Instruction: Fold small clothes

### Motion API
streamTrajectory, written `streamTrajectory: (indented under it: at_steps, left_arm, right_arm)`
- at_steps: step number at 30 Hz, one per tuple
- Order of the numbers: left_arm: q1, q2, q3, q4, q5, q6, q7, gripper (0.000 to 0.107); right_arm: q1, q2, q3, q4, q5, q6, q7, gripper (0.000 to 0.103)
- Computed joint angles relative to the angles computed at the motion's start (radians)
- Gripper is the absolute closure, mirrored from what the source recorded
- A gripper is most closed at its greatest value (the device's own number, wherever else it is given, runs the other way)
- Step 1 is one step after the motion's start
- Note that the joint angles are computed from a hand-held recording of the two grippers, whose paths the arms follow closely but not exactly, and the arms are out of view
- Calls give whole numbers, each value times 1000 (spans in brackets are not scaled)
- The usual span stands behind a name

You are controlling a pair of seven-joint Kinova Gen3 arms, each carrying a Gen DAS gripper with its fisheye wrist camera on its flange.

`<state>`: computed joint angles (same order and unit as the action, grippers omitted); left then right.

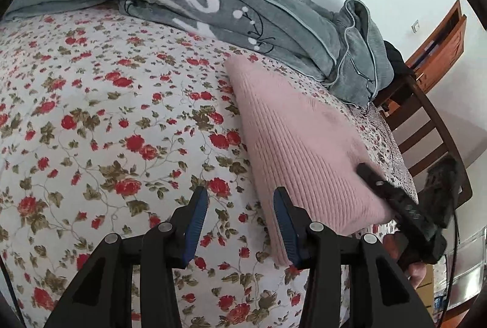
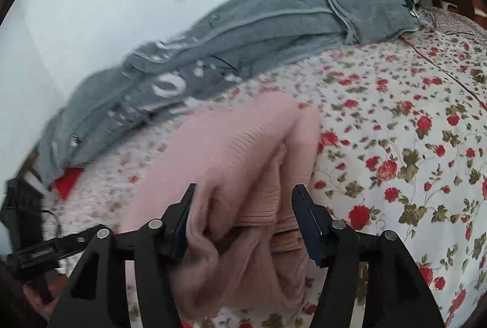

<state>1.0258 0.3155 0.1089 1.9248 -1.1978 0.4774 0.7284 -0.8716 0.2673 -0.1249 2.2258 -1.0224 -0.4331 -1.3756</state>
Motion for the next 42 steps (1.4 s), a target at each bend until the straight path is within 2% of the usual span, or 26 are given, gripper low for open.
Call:
streamTrajectory:
  at_steps: [1, 2, 5, 7, 9, 12, 14, 15, 16, 18, 20, 22, 23, 24, 26, 28, 30, 32, 34, 37, 40, 42]
  left_arm:
    - [-3, 4, 0, -2, 2, -4, 1, 65]
    - [-2, 9, 0, -6, 6, -4, 2, 65]
    - [0, 13, -4, -12, 19, -1, -9, 65]
    - [6, 15, -6, -17, 24, 8, -20, 65]
    - [17, 15, -13, -17, 10, 15, -8, 65]
    - [20, 24, -19, -26, -22, -4, 26, 65]
    - [31, 31, -37, -42, -43, -36, 26, 65]
    - [61, 34, -70, -49, -42, -44, 19, 65]
    - [89, 39, -98, -64, -41, -44, 2, 65]
    - [99, 55, -98, -110, -19, -20, -67, 64]
    - [44, 77, -25, -160, 8, 15, -148, 64]
    - [-20, 124, 68, -223, 47, 73, -230, 63]
    - [-33, 144, 96, -253, 80, 114, -270, 63]
    - [-37, 171, 105, -280, 115, 144, -311, 56]
    - [-7, 198, 68, -305, 178, 156, -368, 51]
    - [30, 187, 5, -280, 211, 102, -360, 50]
    - [40, 169, -34, -238, 212, 24, -309, 50]
    - [60, 161, -68, -228, 239, -1, -314, 50]
    - [78, 167, -72, -252, 273, 38, -358, 50]
    - [107, 176, -87, -286, 312, 82, -413, 50]
    - [123, 177, -102, -297, 327, 96, -442, 50]
    - [128, 176, -106, -303, 333, 103, -462, 50]
  right_arm:
    - [-1, 13, 7, -17, -26, 19, 24, 55]
    - [6, 16, -4, -25, -35, 23, 33, 74]
    - [-28, -11, -6, 15, 35, -61, -4, 81]
    - [10, -39, -76, 62, 106, -142, -52, 81]
    - [84, -53, -154, 88, 120, -174, -71, 80]
    - [210, 12, -224, 53, 103, -101, -86, 80]
    - [283, -1, -268, 57, 142, -58, -143, 80]
    - [293, -27, -280, 69, 143, -61, -148, 80]
    - [283, -49, -284, 81, 129, -81, -136, 80]
    - [209, -58, -236, 81, 66, -111, -68, 80]
    - [126, -11, -148, 42, -4, -77, 14, 79]
    - [94, 2, -119, 14, -85, -51, 95, 78]
    - [96, -7, -132, 14, -115, -62, 134, 78]
    - [109, -18, -163, 22, -128, -90, 161, 77]
    - [151, -36, -239, 42, -138, -150, 171, 75]
    - [188, -43, -311, 70, -129, -219, 145, 72]
    - [181, -51, -339, 75, -160, -269, 169, 72]
    - [113, -62, -294, 64, -207, -280, 245, 70]
    - [21, -57, -213, 47, -265, -280, 327, 67]
    - [-55, -2, -84, -6, -358, -190, 449, 67]
    - [-4, -27, -68, -24, -434, -82, 536, 65]
    - [81, -40, -116, -20, -420, -29, 519, 64]
